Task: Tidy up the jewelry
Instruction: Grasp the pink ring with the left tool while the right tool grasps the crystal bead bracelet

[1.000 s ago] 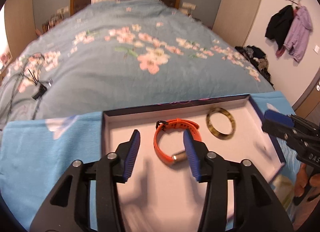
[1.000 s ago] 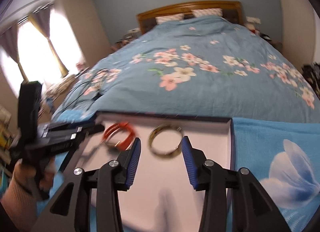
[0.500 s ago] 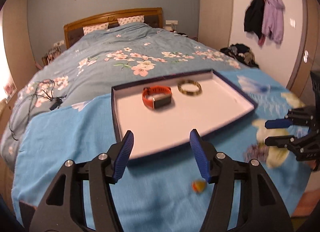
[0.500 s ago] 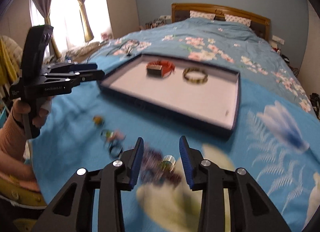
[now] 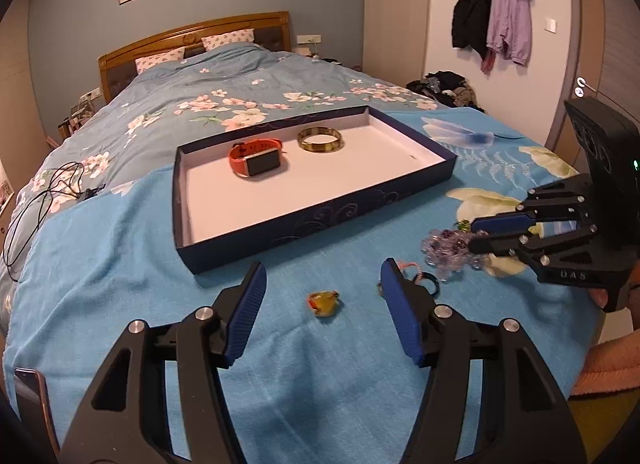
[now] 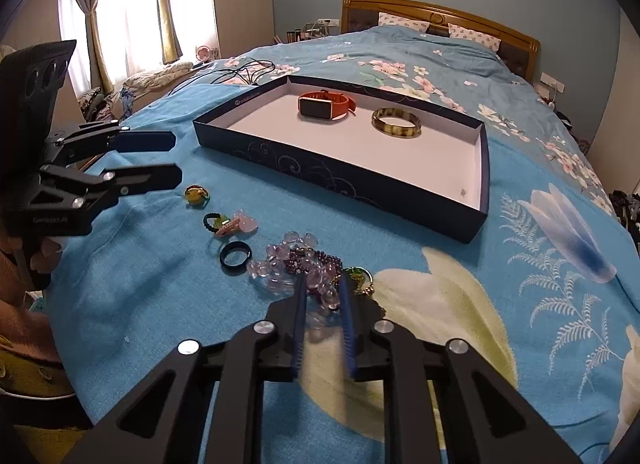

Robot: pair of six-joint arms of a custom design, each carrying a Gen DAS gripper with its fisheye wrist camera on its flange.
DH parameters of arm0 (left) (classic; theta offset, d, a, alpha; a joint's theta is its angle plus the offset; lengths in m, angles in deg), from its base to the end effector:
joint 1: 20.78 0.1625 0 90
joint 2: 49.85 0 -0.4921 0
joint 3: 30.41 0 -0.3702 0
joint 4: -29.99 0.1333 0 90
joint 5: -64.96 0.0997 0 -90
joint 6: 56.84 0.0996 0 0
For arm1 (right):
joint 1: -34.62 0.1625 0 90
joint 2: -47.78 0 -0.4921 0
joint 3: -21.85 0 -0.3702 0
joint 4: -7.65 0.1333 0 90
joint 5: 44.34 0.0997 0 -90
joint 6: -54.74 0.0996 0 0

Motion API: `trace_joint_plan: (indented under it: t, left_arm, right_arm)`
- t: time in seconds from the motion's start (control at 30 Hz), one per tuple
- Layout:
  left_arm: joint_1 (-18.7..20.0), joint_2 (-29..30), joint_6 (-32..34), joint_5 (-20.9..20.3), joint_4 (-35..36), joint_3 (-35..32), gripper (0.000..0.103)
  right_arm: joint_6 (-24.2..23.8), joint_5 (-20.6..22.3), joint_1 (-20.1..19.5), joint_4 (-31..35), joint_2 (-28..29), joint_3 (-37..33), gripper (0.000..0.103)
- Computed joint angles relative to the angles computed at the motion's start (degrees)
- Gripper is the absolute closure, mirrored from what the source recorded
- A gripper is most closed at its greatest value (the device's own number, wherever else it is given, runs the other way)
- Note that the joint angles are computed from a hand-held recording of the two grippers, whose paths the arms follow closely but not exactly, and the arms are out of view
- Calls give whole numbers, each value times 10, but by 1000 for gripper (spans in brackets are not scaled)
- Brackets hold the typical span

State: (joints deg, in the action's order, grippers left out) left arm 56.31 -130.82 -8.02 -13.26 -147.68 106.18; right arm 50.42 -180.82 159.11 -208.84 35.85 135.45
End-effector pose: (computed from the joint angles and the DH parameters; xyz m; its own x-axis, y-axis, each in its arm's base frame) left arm 0.0553 -0.4462 0.3132 -0.5017 0.6963 -0.5133 0.8611 0.4588 -0.2192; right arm 0.3481 -0.3988 -0.1187 -0.6991 -0.1950 0.6879 -0.5682 0.7355 -0.3690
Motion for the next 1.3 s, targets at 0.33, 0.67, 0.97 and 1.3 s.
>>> trace_joint_plan:
  t: [0.33,0.67,0.97,1.3]
  left_arm:
    - [-13,3,34,-12,67,4,53]
    - [-10,46,-47,49,101,-40,78]
    - [-2,30,-36,24,81,-37,79]
    - [-28,37,1,8,104,-15,78]
  right_arm:
    - [-7,41,9,-72,-16,19,96]
    - [-13,61,10,-98,-19,14,96]
    - [-7,77,5,-121,-22,22,96]
    - [-20,74,10,-139,-22,14,96]
